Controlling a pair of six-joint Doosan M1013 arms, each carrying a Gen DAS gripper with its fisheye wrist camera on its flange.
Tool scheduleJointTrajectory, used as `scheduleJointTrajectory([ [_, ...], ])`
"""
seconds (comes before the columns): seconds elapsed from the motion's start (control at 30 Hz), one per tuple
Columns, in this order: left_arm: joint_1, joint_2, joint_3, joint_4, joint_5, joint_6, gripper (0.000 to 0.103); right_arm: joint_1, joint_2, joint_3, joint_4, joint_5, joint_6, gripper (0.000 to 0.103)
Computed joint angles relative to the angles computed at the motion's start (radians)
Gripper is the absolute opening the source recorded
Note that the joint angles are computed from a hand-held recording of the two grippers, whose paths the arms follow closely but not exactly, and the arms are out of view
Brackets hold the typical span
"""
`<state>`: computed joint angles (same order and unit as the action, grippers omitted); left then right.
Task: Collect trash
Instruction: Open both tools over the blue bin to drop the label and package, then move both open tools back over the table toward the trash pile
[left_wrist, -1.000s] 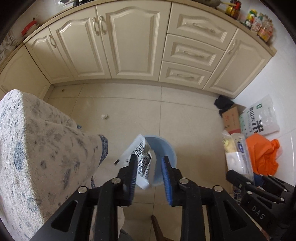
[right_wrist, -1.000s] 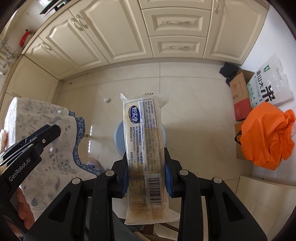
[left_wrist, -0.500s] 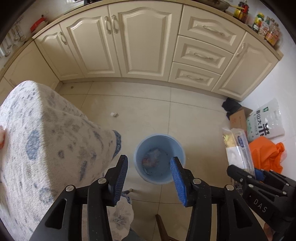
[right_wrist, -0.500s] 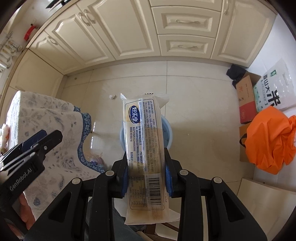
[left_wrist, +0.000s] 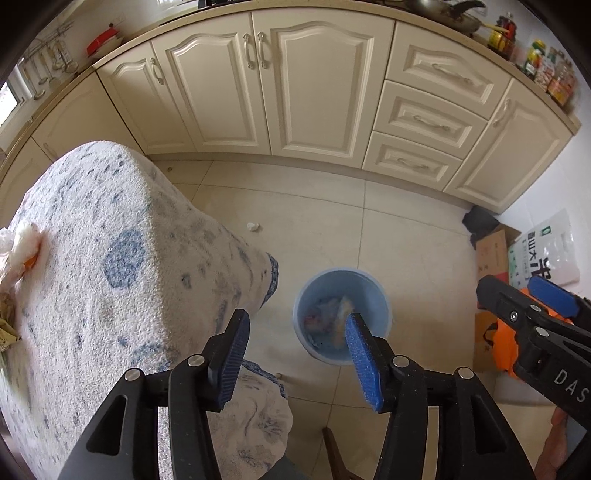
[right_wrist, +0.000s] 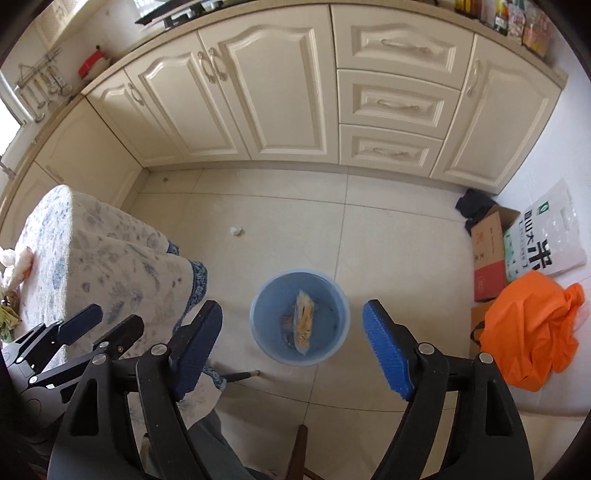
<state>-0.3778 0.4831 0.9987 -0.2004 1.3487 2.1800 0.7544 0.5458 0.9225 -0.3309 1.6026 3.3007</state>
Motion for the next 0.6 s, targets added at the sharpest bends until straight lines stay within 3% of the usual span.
scheduleJointTrajectory([
  [0.6, 0.032, -0.028, -0.003, -0.026, 0.018, 0.012, 0.055, 0.024, 0.006, -0.016, 0.041, 0.005, 0.02, 0.084],
])
